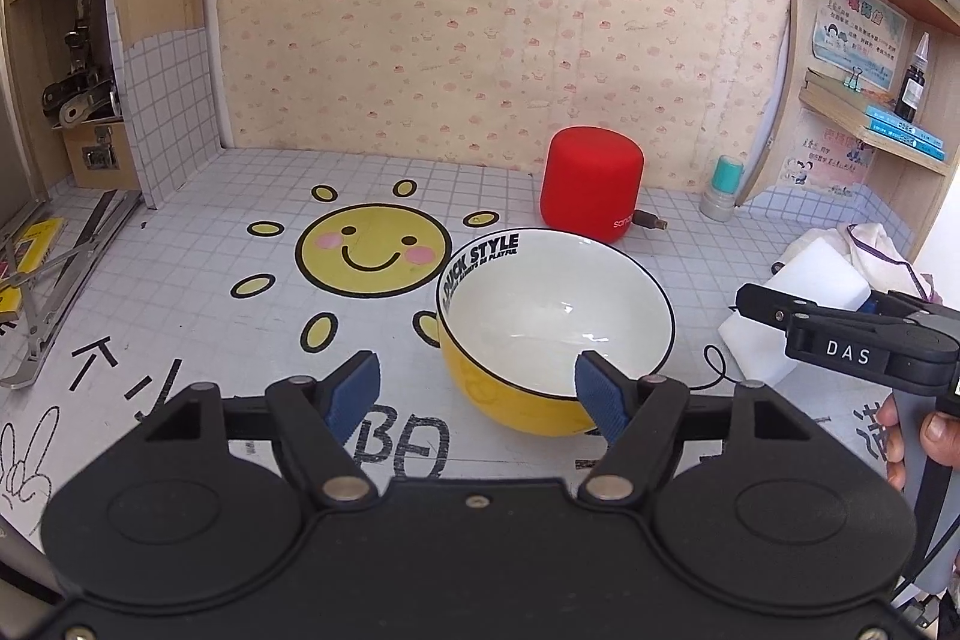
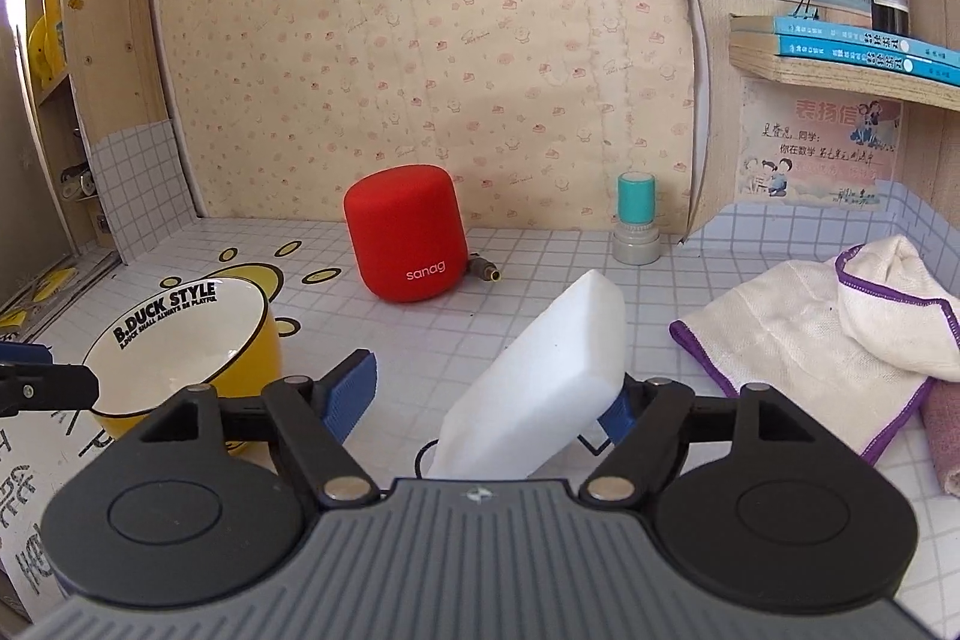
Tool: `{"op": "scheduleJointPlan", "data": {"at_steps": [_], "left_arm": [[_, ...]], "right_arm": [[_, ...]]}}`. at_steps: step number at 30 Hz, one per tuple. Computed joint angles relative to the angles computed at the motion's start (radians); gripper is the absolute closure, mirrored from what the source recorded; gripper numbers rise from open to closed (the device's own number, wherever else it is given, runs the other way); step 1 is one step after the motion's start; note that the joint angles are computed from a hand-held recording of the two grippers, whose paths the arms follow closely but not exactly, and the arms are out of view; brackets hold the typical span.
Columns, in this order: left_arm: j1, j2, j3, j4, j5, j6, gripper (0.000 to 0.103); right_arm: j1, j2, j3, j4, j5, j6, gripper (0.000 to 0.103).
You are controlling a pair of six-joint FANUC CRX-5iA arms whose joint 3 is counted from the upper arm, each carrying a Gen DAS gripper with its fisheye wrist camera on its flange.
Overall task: Clean bowl
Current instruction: 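Lower the white sponge onto the table beside the bowl with the right gripper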
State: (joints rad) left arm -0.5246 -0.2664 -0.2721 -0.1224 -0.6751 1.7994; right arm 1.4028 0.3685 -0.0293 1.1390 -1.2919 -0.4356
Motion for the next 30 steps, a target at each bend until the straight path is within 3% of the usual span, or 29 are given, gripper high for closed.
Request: {"op": "scheduleJointPlan", "data": {"at_steps": [6,12,30], "left_arm": [[-0.005,-0.001,-0.001,-0.003,0.003,-0.001,0.030],[-0.005,-0.003,-0.006,0.006,0.010,-0.014,0.030],[0.022,-0.014,-0.036,0.068,0.046,-0.074,0.030]], "right_arm": [[0.006,0.023,0.032,-0.015,-0.069,0.074,0.025],[-0.012,-0.017,-0.023,0.034,0.046,0.005,0.027],[-0.022,-0.016,0.015,0.077,0.088,0.025,0.029]]}}
